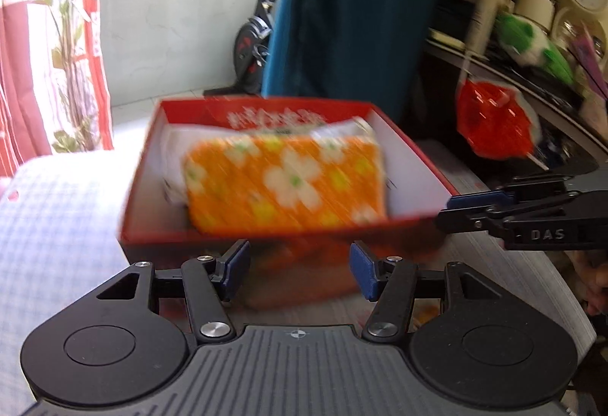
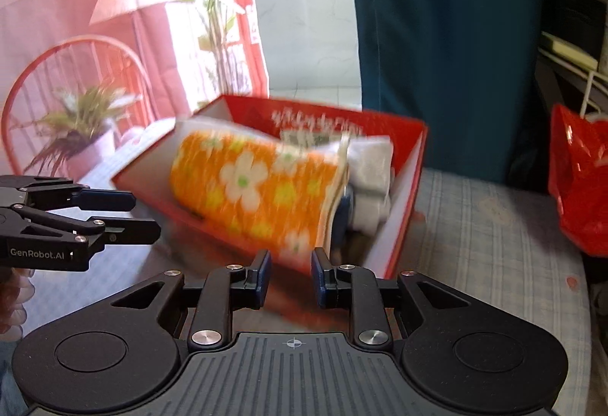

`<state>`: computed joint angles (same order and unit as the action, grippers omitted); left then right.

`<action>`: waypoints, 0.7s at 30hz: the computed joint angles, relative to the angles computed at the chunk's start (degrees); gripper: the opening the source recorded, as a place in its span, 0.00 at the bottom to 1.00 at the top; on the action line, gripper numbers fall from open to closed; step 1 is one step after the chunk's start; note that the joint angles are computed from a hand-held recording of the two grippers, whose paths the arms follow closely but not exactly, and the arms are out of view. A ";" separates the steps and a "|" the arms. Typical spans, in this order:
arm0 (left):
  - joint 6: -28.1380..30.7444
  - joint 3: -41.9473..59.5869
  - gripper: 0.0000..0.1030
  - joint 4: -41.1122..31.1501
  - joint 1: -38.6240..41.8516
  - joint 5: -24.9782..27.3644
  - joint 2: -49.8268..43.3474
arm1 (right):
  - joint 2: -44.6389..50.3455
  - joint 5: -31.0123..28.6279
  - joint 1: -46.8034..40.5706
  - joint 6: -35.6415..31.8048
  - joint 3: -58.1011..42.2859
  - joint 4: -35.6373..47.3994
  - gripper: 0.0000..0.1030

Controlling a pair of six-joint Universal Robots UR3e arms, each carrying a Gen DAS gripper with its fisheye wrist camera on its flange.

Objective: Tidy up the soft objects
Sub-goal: 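Move both open grippers down to the wrapped cake packet on the table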

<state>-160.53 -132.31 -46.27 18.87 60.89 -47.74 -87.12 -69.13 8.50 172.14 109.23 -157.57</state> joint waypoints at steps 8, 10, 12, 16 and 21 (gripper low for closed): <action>-4.72 -7.75 0.59 0.67 -6.89 0.83 3.11 | -9.59 -1.36 -1.23 -6.64 16.15 1.92 0.29; -5.59 -8.32 0.59 2.19 -8.61 1.12 1.06 | -11.57 -0.95 -2.06 -8.48 19.28 2.30 0.36; -5.56 -8.31 0.59 3.56 -10.43 1.64 -1.58 | -13.92 -0.41 -2.96 -9.14 21.80 3.41 0.40; -5.70 -7.84 0.59 6.55 -12.55 1.16 -7.25 | -15.87 0.25 -3.92 -12.25 24.38 4.72 0.46; -7.67 -7.61 0.59 11.56 -15.47 1.29 -14.64 | -13.95 3.42 -5.88 -13.60 25.95 2.75 0.55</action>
<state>-168.20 -139.92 -34.71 3.40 62.18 -62.39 -101.07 -65.71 2.62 158.54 135.18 -154.82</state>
